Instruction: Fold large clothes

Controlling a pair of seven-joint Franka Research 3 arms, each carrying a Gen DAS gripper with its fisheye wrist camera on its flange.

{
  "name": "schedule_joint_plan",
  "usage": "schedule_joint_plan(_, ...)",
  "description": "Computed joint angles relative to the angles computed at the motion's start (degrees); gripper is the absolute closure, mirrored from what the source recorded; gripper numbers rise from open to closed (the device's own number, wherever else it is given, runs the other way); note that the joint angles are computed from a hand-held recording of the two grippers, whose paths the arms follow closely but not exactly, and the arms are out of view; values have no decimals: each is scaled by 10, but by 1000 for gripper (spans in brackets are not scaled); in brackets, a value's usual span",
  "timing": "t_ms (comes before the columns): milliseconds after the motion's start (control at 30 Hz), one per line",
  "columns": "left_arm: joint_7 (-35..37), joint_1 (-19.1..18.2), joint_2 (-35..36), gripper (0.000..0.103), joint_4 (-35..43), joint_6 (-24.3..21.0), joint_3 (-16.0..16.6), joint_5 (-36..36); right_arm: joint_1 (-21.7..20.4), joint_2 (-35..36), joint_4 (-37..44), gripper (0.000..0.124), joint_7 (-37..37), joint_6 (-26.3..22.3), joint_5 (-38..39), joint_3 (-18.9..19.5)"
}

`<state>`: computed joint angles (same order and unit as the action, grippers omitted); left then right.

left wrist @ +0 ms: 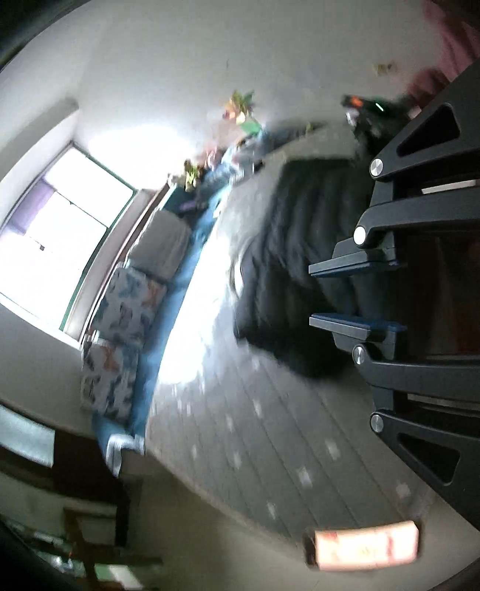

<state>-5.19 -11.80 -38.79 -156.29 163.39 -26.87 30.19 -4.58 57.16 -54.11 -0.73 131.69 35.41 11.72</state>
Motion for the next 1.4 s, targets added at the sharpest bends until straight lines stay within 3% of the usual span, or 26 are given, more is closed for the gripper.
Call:
schedule_joint_plan(67,7,56,85,81,51,64,-10,31,-3,-16,-33,97,-19,24,7,4)
schedule_joint_plan(133,18,95,172,81,112,100,-19,56,-5,-27,-53,97,-30,38,12,6)
schedule_joint_plan(200,5,134,253,81,183,102,-37,96,-3,-41,-79,97,-48,50,26,1)
schedule_joint_plan(267,-16,148,325,81,245,106,-37,142,-5,-37,-74,97,-48,54,18,6)
schedule_joint_plan(433,99,113,492,81,420,4,-17,95,-3,-48,-95,97,-59,70,21,5)
schedule_joint_plan(600,187,69,617,81,535,-48,4,52,-5,-61,-121,94,-74,91,29,10)
schedule_joint_plan(833,161,-13,631,82,493,2,93,76,-15,-90,-175,91,-132,145,61,27)
schedule_joint_plan(1000,100,-108,615,81,460,26,189,144,-20,-136,-234,74,-152,178,79,21)
schedule_joint_plan(1067,76,-138,608,81,447,37,219,173,-18,-152,-250,74,-139,179,72,6)
schedule_joint_plan(1233,11,-167,595,81,420,67,254,238,-14,-181,-260,74,-52,158,42,-35)
schedule_joint_plan(1400,-28,-172,585,81,408,70,256,289,-18,-194,-217,74,39,118,47,-35)
